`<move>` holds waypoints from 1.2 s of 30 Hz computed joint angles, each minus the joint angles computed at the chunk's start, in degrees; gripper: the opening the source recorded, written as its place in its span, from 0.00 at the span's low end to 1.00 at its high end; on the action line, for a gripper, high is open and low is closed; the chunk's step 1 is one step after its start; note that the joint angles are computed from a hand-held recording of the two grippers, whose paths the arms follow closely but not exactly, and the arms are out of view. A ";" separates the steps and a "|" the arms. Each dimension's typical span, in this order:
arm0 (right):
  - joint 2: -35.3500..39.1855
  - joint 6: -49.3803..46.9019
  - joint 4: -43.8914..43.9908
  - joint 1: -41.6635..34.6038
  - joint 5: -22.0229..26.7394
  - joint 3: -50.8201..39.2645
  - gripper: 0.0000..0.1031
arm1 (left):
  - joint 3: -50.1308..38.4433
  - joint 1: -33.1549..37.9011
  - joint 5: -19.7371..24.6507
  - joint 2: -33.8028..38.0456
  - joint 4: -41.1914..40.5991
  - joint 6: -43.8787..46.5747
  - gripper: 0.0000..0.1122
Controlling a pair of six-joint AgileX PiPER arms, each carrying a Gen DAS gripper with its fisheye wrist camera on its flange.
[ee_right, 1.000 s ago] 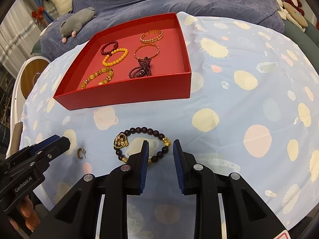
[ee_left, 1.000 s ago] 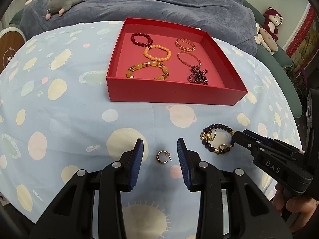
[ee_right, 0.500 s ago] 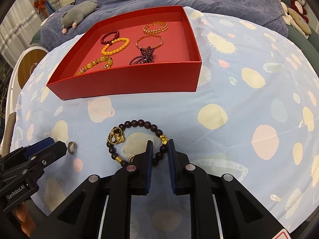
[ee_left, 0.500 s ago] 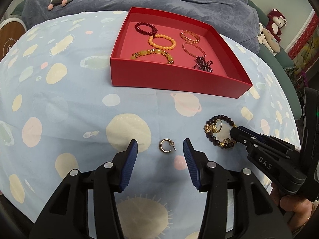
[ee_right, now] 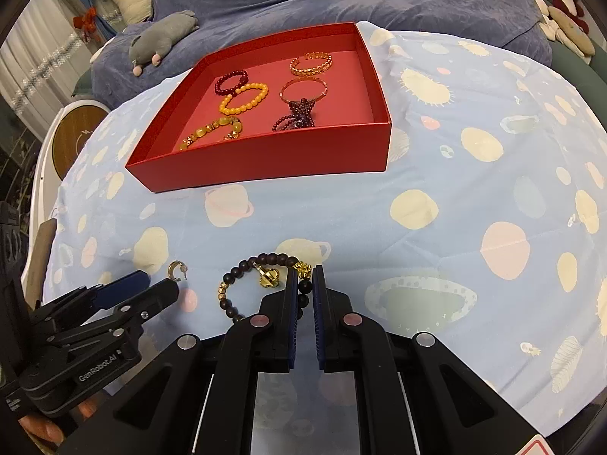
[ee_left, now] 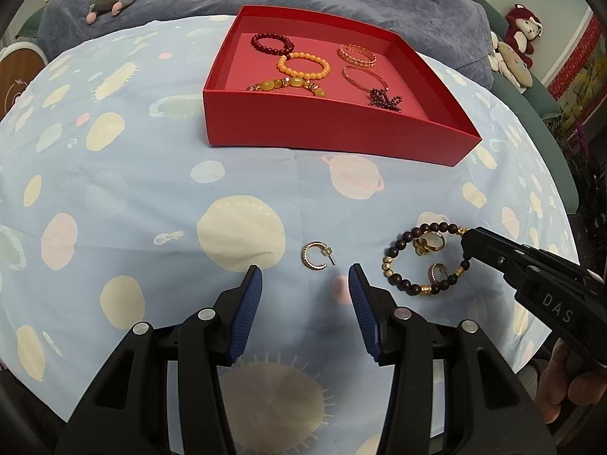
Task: Organize jewelry
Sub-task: 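Close the right gripper on the dark bead charm bracelet and lift it, then carry the charm bracelet with the right gripper into the red box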
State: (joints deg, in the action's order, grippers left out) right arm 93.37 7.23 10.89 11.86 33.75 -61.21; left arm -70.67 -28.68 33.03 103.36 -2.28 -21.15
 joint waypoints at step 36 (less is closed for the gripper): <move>-11.29 -6.22 7.07 -5.31 2.23 11.37 0.08 | -5.99 -3.62 1.27 2.34 -2.87 3.42 0.39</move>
State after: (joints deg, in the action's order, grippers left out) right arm 82.08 1.01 17.96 6.54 35.98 -49.84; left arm -76.66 -32.30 34.30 105.70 -5.15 -17.73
